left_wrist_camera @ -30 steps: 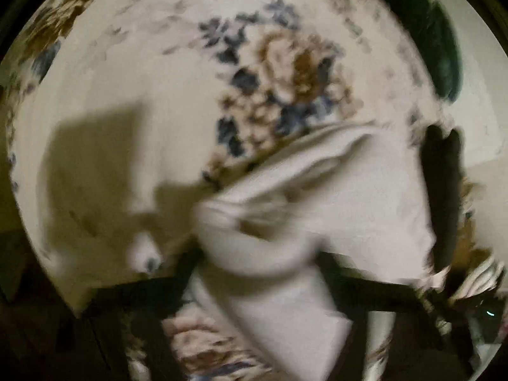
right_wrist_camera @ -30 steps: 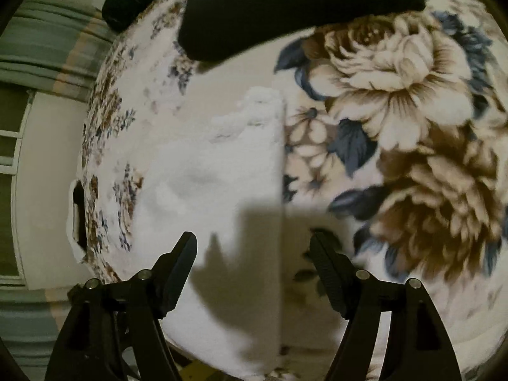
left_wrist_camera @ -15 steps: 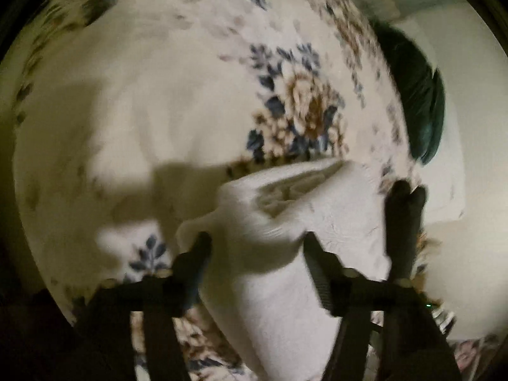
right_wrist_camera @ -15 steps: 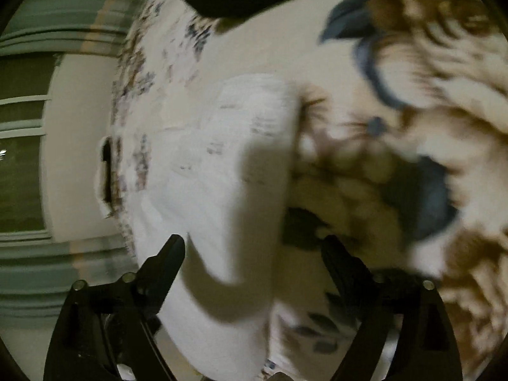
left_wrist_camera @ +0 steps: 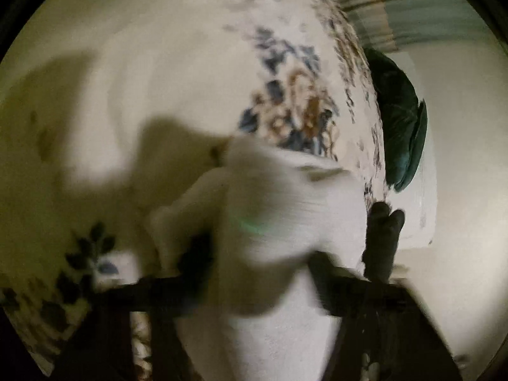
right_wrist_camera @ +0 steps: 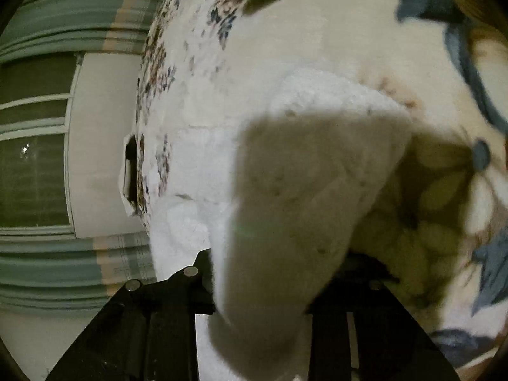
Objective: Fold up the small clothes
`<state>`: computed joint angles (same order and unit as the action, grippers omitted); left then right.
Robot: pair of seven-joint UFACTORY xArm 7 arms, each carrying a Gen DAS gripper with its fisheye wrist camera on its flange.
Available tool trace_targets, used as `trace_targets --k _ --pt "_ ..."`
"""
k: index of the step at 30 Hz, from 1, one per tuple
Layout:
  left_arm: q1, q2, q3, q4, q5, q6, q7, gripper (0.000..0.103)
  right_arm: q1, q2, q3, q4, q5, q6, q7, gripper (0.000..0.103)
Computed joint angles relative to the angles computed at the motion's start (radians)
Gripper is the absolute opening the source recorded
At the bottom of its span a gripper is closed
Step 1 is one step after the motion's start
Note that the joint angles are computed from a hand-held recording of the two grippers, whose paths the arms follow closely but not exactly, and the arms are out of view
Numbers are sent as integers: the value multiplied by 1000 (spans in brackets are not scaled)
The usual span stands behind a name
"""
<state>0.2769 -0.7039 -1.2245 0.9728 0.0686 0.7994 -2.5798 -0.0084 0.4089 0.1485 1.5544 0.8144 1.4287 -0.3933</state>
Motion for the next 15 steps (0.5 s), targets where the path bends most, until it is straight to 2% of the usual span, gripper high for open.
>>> trace_targets --k 2,5,7,10,12,13,14,15 --pt "-23 53 34 40 30 54 102 26 -10 -54 -6 -58 23 -27 -13 25" --pt "-97 124 134 35 83 25 235 25 -32 -166 -34 -171 71 -46 -8 24" --pt "-158 179 235 -1 124 -64 347 25 -48 -272 -68 -279 101 -50 1 24" --pt "-265 296 404 -39 157 -206 575 25 -48 -420 -121 -440 94 -54 29 24" --pt "-371 371 535 -68 109 -293 747 27 -39 -487 -148 -531 55 -26 53 32" --pt "-429 384 600 -88 59 -320 820 33 -34 -493 -157 -548 29 -6 73 43" --pt "-497 371 669 -128 0 -369 880 34 -32 -492 -165 -551 -23 24 111 55" --pt "-531 348 696 -150 -27 -384 897 38 -34 -495 -176 -550 -50 40 127 59"
